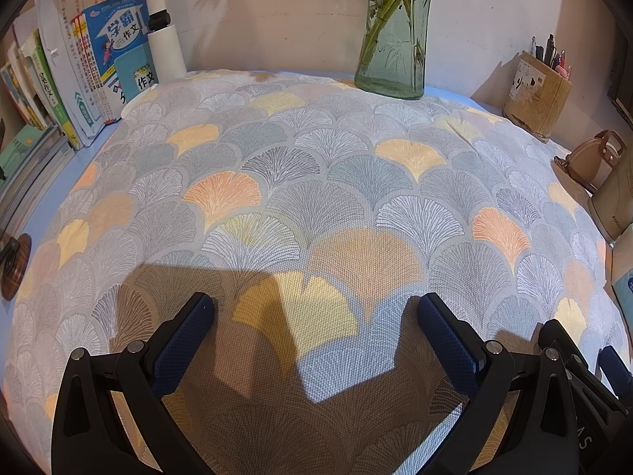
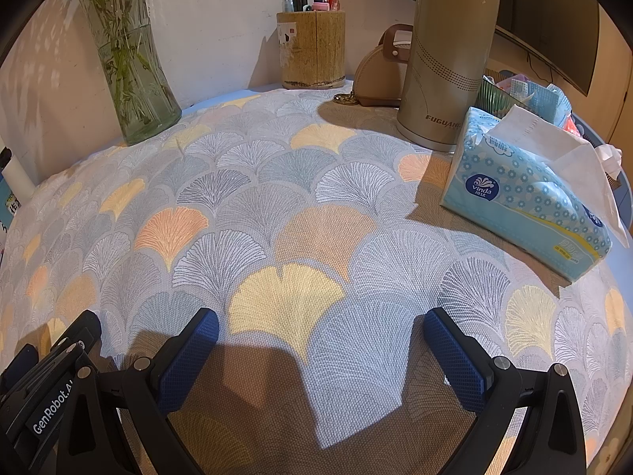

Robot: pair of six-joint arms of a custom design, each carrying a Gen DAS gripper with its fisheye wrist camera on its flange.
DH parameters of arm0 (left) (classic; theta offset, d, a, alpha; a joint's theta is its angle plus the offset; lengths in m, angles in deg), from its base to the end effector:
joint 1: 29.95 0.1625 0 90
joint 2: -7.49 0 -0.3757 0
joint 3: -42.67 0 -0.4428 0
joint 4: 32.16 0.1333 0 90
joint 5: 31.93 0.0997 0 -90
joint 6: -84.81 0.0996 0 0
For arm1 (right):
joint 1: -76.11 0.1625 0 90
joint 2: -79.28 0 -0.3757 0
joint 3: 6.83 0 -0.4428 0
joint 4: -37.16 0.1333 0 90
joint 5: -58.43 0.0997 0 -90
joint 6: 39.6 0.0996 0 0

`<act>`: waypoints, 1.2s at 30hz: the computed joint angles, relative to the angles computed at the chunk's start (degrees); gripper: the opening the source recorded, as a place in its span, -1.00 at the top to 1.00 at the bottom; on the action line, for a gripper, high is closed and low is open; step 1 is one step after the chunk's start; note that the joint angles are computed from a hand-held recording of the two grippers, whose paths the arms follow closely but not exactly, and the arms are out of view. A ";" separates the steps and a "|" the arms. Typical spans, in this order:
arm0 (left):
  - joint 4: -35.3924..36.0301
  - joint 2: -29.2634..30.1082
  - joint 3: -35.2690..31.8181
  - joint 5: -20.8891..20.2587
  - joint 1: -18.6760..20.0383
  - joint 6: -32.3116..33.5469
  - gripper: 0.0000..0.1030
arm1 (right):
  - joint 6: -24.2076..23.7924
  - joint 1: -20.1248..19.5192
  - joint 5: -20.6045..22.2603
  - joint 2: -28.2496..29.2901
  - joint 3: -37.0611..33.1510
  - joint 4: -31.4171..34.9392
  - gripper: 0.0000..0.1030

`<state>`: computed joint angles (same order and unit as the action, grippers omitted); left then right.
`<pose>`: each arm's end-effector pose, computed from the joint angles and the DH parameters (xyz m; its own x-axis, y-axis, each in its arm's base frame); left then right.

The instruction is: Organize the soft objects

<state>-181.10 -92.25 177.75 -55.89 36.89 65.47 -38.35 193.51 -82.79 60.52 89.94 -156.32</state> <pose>0.0469 -0.4608 0.2795 -0.6074 -0.4457 -0.6576 0.1688 0.7365 -0.6551 0.3092 -0.4756 -0.1633 -0.7192 0.0269 0.6942 -0.3999 0.8011 -0.4453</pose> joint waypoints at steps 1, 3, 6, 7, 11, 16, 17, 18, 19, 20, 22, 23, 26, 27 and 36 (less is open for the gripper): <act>-0.03 0.01 0.00 0.00 0.01 0.02 -0.99 | 0.00 0.00 0.00 0.00 0.00 0.00 -1.00; -0.03 0.00 0.00 -0.01 0.02 0.04 -0.99 | 0.01 0.01 -0.01 0.02 -0.02 -0.01 -1.00; 0.02 0.00 -0.02 0.00 0.01 0.01 -0.99 | 0.02 0.02 -0.02 0.04 -0.02 -0.01 -1.00; 0.02 0.00 -0.02 0.00 0.01 0.01 -0.99 | 0.01 0.01 -0.01 0.06 -0.11 0.05 -1.00; 0.11 0.01 -0.01 0.04 -0.03 -0.13 -0.99 | 0.03 0.01 -0.01 0.05 -0.09 0.04 -1.00; 0.16 -0.01 0.00 0.05 -0.04 -0.20 -0.99 | 0.01 0.02 -0.01 0.04 -0.02 -0.02 -1.00; 0.16 -0.01 0.00 0.05 -0.04 -0.20 -0.99 | 0.04 0.02 -0.01 0.03 0.03 -0.04 -1.00; 0.16 -0.01 0.00 0.05 -0.04 -0.20 -0.99 | 0.06 0.03 -0.02 0.03 0.07 -0.06 -1.00; 0.16 -0.01 0.00 0.05 -0.04 -0.20 -0.99 | 0.06 0.03 -0.02 0.03 0.07 -0.06 -1.00; 0.12 0.01 0.00 0.06 -0.03 -0.19 -0.99 | 0.03 0.02 -0.02 0.05 0.02 -0.06 -1.00; 0.12 0.01 0.00 0.06 -0.03 -0.19 -0.99 | 0.03 0.03 -0.03 0.07 0.04 -0.10 -1.00; 0.14 0.02 0.01 0.07 -0.05 -0.24 -0.99 | 0.02 0.02 -0.02 0.08 -0.01 -0.08 -1.00; 0.15 0.02 0.02 0.08 -0.06 -0.26 -0.99 | -0.03 0.00 -0.02 0.13 -0.11 -0.06 -1.00; 0.20 0.03 0.03 0.14 -0.07 -0.30 -0.99 | -0.01 0.02 -0.02 0.11 0.00 -0.15 -1.00; -0.42 -0.49 0.29 -0.83 0.06 2.08 -0.99 | -0.27 -0.02 0.23 0.19 -0.02 -0.37 -1.00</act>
